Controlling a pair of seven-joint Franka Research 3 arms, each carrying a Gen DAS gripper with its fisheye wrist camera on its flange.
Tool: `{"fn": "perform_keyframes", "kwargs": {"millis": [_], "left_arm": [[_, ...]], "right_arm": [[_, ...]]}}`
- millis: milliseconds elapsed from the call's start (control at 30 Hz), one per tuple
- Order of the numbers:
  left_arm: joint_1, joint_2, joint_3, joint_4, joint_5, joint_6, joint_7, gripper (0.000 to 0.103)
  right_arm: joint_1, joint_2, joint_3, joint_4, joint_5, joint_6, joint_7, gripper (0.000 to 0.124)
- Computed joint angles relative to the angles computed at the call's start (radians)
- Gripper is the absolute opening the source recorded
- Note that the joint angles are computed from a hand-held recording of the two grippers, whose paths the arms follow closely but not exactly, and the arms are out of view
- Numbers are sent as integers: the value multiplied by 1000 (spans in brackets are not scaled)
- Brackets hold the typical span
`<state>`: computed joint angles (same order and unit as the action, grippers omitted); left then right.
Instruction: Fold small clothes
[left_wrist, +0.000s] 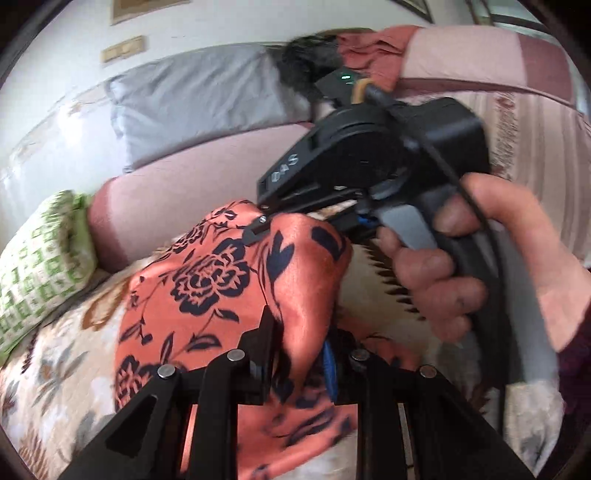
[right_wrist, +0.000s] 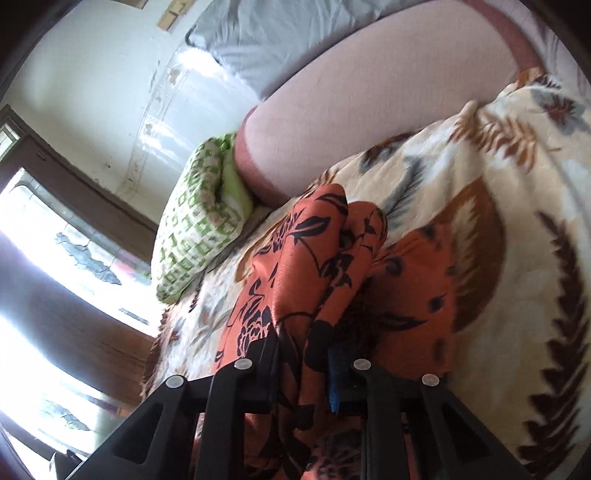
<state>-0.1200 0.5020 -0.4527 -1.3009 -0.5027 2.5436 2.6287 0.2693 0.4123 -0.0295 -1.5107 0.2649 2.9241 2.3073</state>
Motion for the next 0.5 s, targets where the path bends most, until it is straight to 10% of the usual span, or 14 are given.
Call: {"fn": "perform_keyframes", "kwargs": {"millis": [267, 300, 400, 500], "left_arm": [[20, -56, -6, -52, -13, -106, 79, 27], [33, -59, -11, -42, -41, -117, 109, 38], [73, -74, -25, -41, -153, -70, 218, 64], [55, -53, 11, -5, -164, 31, 228, 64]], "right_arm": [[-224, -32, 221, -138, 466, -49, -226, 43], [-208, -48, 191, -151, 437, -69, -179, 63], [-136, -101, 100, -208, 364, -34, -101, 67], [-68, -161, 28, -267, 226, 51, -31, 67]]}}
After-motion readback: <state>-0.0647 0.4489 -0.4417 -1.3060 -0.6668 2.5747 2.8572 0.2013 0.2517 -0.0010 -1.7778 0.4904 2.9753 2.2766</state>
